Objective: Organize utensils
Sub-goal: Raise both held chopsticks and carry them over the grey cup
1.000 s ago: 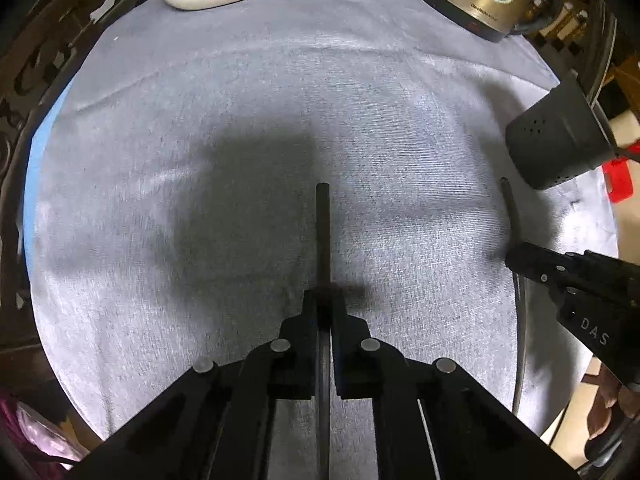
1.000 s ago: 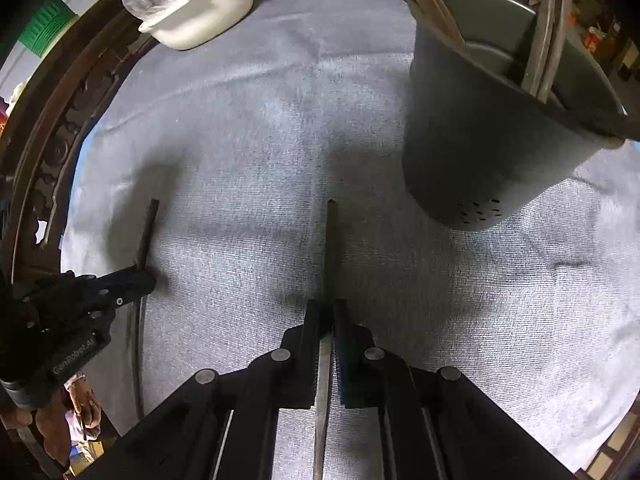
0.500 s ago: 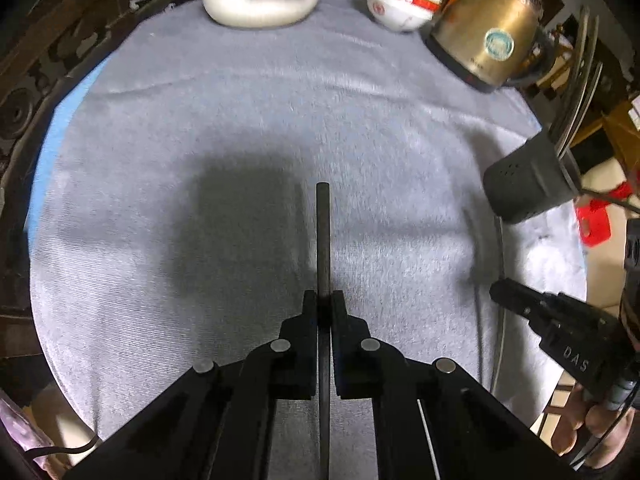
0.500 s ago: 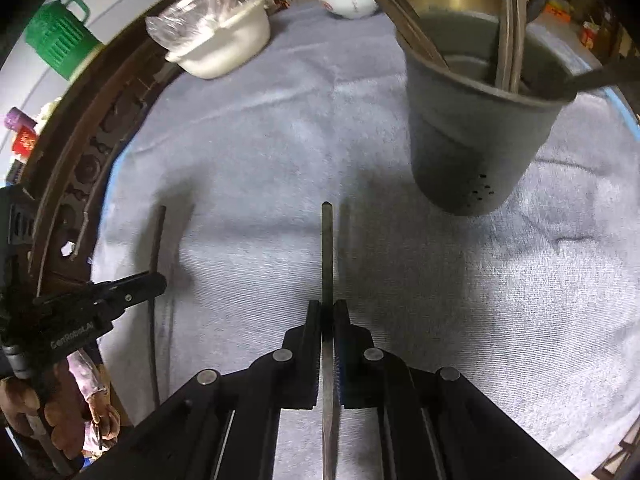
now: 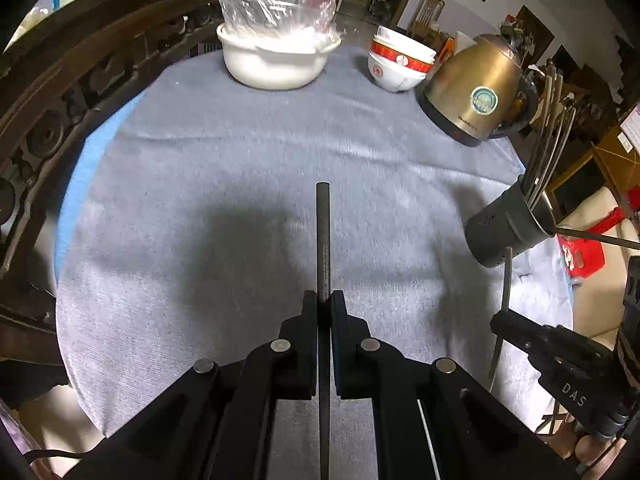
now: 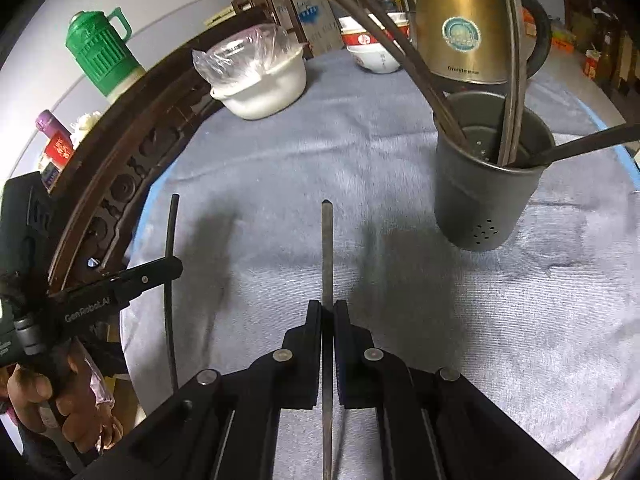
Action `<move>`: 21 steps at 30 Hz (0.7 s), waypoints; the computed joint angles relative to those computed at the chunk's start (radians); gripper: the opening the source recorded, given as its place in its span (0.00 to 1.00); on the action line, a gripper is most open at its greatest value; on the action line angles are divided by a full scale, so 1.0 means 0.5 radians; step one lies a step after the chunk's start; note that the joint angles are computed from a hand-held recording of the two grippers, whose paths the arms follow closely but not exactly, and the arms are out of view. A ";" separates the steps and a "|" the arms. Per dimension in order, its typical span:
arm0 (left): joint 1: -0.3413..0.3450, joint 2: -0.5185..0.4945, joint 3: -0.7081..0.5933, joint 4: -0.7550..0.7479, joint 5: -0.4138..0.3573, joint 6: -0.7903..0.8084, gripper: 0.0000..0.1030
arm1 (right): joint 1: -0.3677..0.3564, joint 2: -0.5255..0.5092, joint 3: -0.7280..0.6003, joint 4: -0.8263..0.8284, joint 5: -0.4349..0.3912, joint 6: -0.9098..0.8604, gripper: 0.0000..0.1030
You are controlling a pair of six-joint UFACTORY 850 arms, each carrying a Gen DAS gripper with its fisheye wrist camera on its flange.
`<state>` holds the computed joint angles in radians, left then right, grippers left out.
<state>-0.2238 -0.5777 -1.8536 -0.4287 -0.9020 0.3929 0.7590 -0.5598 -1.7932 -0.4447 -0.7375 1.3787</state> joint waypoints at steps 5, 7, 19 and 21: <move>0.006 0.063 0.096 -0.094 0.155 0.073 0.06 | 0.044 0.071 0.100 -0.199 0.051 0.233 0.06; 0.017 0.106 0.157 -0.190 0.229 0.150 0.06 | 0.060 0.099 0.144 -0.304 0.067 0.343 0.06; 0.009 0.303 0.477 -0.915 0.788 0.727 0.06 | 0.233 0.117 0.194 -1.336 -0.430 1.129 0.06; -0.008 0.351 0.547 -1.107 0.928 0.924 0.06 | 0.265 0.080 0.143 -1.484 -0.590 1.150 0.06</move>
<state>-0.2279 -0.4024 -1.5800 -0.9823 -0.4381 0.8548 0.8914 -0.5197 -1.7218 -1.1868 -1.0326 1.9536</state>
